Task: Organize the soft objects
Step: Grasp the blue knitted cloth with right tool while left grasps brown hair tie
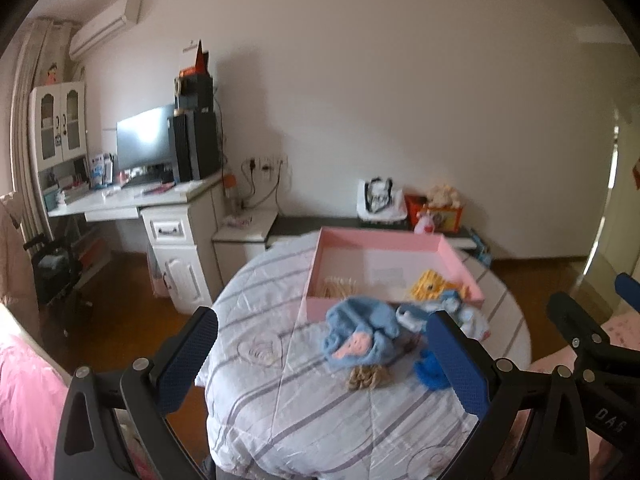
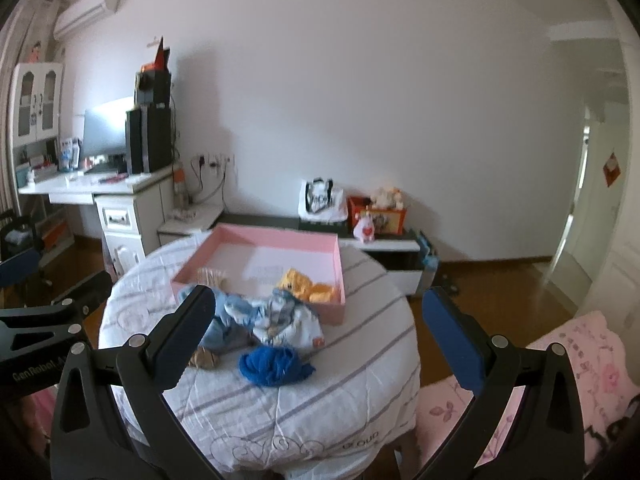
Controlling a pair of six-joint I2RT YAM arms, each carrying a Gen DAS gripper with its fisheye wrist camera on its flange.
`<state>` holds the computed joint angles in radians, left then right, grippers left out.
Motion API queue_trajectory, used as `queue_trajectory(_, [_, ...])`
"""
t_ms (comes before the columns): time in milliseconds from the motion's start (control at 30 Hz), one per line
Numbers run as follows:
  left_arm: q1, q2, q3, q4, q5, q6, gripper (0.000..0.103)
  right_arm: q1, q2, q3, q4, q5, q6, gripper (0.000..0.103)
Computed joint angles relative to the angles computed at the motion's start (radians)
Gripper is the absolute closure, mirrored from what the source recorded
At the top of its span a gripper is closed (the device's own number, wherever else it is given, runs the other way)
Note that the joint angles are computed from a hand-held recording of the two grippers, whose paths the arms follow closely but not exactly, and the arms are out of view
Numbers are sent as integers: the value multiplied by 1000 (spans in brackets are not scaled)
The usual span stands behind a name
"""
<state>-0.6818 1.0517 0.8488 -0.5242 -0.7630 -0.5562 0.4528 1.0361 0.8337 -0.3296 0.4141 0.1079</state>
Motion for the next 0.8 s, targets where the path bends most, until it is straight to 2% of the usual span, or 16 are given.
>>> queue_trajectory(333, [238, 179, 11, 87, 246, 79, 0, -53, 253, 17, 27, -83, 28, 0])
queue_trajectory(533, [343, 312, 24, 153, 348, 122, 0, -73, 430, 53, 47, -144, 40, 0])
queue_trajectory(800, [475, 484, 38, 269, 468, 181, 0, -87, 642, 159, 37, -165, 59, 0])
